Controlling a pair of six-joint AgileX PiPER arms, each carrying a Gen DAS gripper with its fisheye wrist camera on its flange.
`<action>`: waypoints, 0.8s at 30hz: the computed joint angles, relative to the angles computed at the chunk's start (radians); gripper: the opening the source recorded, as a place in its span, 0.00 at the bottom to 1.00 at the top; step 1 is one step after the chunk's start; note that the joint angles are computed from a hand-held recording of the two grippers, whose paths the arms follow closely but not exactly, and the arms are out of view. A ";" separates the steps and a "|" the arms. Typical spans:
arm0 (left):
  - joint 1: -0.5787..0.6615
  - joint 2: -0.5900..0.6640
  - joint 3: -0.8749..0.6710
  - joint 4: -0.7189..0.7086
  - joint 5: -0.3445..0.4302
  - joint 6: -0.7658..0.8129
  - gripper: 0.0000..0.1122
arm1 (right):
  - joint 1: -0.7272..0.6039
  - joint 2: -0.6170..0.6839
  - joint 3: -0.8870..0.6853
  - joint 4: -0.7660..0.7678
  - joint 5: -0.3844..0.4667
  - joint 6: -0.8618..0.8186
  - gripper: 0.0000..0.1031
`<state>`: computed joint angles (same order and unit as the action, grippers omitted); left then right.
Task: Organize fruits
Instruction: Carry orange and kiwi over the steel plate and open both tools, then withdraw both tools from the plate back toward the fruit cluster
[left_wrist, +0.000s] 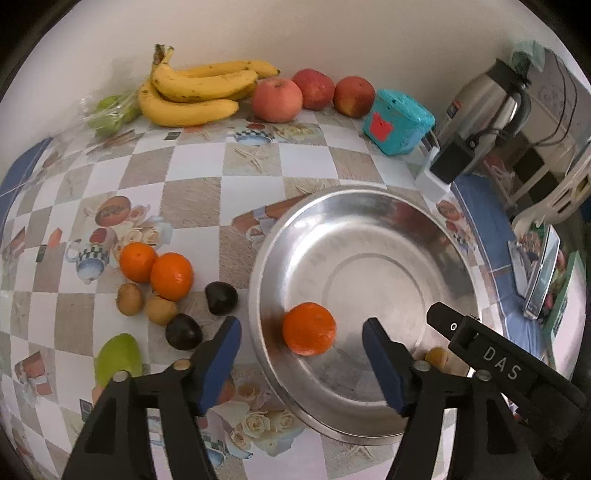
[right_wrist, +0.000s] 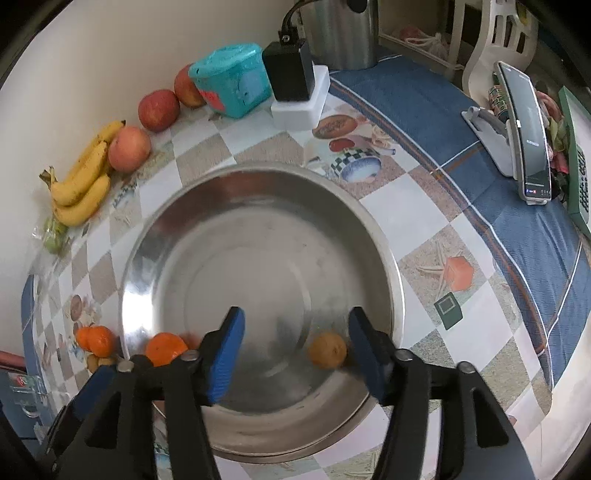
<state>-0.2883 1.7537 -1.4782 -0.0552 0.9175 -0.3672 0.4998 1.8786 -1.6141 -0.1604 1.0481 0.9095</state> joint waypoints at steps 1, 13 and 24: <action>0.009 -0.009 0.003 0.000 0.001 -0.007 0.71 | -0.001 0.001 -0.005 -0.002 0.001 0.001 0.69; 0.119 -0.073 0.037 0.153 0.107 -0.187 0.88 | 0.010 -0.009 -0.003 -0.007 0.007 -0.024 0.81; 0.262 -0.156 0.134 0.193 0.080 -0.234 0.92 | 0.078 0.033 -0.091 0.031 -0.007 -0.136 0.83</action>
<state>-0.0259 1.5975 -1.3444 0.1379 0.9978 -0.6009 0.5775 1.9121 -1.7051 -0.1298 1.0414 0.7738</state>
